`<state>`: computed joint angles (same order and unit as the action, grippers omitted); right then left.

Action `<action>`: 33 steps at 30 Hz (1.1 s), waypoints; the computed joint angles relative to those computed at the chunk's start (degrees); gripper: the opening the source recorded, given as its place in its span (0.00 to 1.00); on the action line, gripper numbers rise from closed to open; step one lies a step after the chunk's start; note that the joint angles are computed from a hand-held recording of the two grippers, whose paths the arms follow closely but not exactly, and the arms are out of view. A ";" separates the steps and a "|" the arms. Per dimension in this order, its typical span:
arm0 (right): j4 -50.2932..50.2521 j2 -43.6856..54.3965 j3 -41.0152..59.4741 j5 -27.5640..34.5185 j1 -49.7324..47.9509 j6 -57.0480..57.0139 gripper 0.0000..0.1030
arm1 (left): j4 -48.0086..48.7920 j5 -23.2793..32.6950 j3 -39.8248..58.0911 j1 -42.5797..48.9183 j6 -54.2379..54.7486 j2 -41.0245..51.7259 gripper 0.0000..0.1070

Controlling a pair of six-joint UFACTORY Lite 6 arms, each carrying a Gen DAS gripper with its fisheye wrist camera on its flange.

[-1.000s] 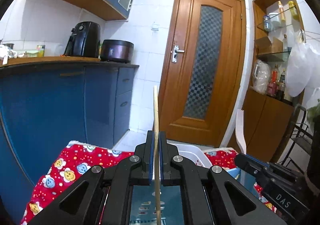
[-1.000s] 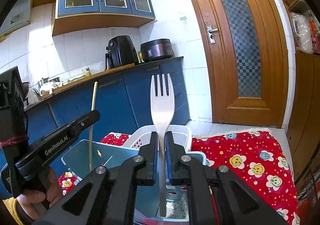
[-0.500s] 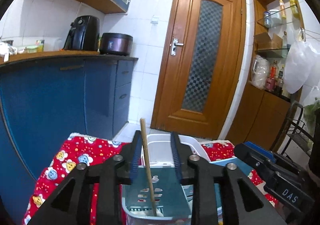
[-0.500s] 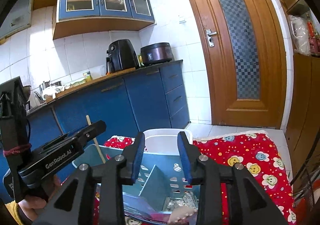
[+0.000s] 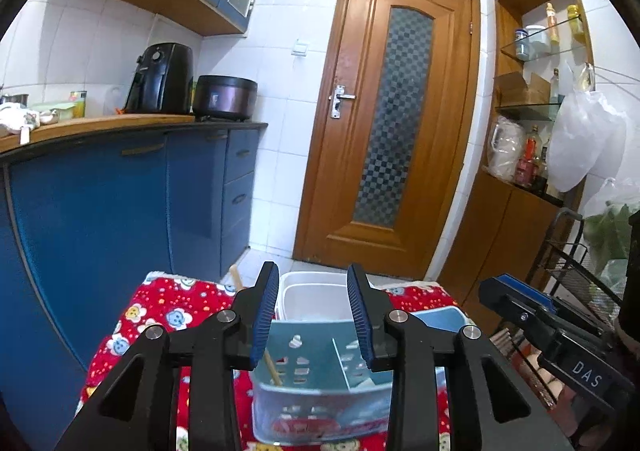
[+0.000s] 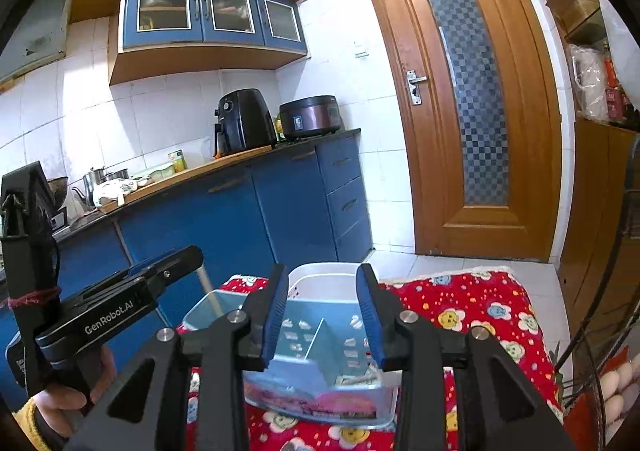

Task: Organize utensils
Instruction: 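Open the left tool dropping the chopstick while the right tool releases the fork into the box, then withdraw both tools from the box back toward the utensils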

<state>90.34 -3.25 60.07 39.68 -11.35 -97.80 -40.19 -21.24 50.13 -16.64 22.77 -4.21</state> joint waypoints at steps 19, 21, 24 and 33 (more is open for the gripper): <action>-12.31 -14.40 -14.52 4.75 -7.59 7.50 0.37 | -24.93 3.78 -12.87 -4.55 23.21 -17.11 0.34; -13.27 -15.64 -16.19 5.13 -8.25 7.62 0.37 | -28.85 3.69 -14.17 -5.35 26.87 -18.46 0.34; -14.47 -17.14 -18.52 5.36 -9.03 7.79 0.37 | -33.48 3.40 -15.87 -6.26 30.99 -19.99 0.34; -16.90 -19.16 -24.00 6.19 -11.50 7.49 0.37 | -45.06 2.73 -21.31 -8.99 39.86 -23.37 0.34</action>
